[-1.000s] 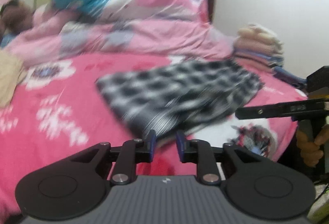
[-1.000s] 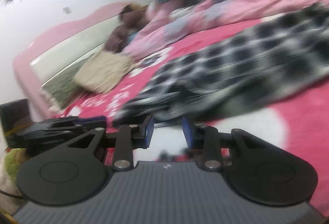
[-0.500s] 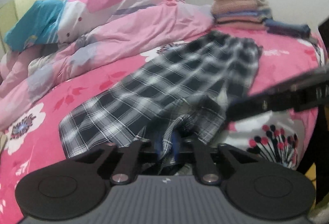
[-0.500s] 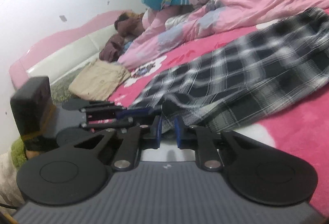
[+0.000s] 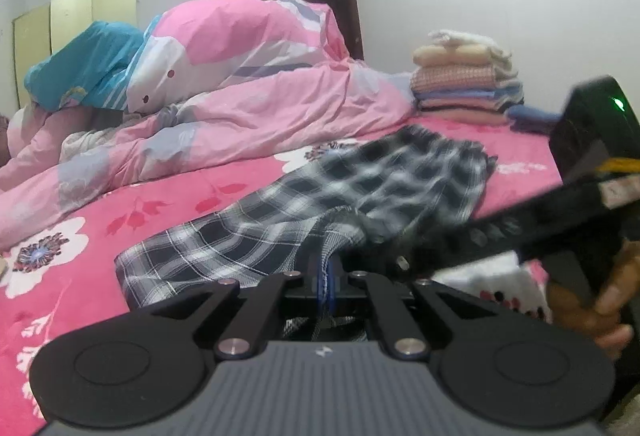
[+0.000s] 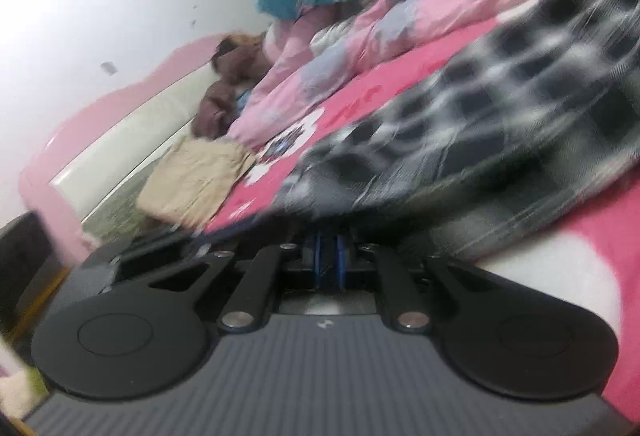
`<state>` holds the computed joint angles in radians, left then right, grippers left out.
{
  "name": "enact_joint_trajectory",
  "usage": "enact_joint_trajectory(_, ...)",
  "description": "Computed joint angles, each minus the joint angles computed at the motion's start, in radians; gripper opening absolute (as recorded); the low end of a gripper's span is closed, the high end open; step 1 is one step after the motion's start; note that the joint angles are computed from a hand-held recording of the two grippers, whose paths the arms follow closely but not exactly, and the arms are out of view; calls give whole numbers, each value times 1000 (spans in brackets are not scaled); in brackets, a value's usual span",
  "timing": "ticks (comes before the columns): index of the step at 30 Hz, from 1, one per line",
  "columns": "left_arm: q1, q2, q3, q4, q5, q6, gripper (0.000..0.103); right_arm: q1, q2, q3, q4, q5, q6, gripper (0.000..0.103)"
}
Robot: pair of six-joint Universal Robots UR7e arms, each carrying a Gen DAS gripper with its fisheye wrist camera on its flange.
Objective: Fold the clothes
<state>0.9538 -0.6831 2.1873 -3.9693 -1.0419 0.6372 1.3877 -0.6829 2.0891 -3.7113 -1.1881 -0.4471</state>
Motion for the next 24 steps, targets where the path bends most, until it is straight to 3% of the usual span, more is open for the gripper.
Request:
enact_joint_trajectory(8,8,-4,19,-8,-16,-6,3,29,103,-122,-86,-36,145,9)
enact_joint_trajectory(12,17,-11,23,-10,-33,-17,3,6,45,-34,-51,-13,111,13)
enact_joint_trajectory(16,22,-14,29,0,-45,-13,3,11,13,13,-20,-80,48,15)
enact_joint_trajectory(19,22,-13,31,15,-35,-21,3,18,52,-46,-42,-70,111,15)
enact_joint_trajectory(24,25,-8,31,21,-27,-23,3,18,114,-110,-93,-52,116,15)
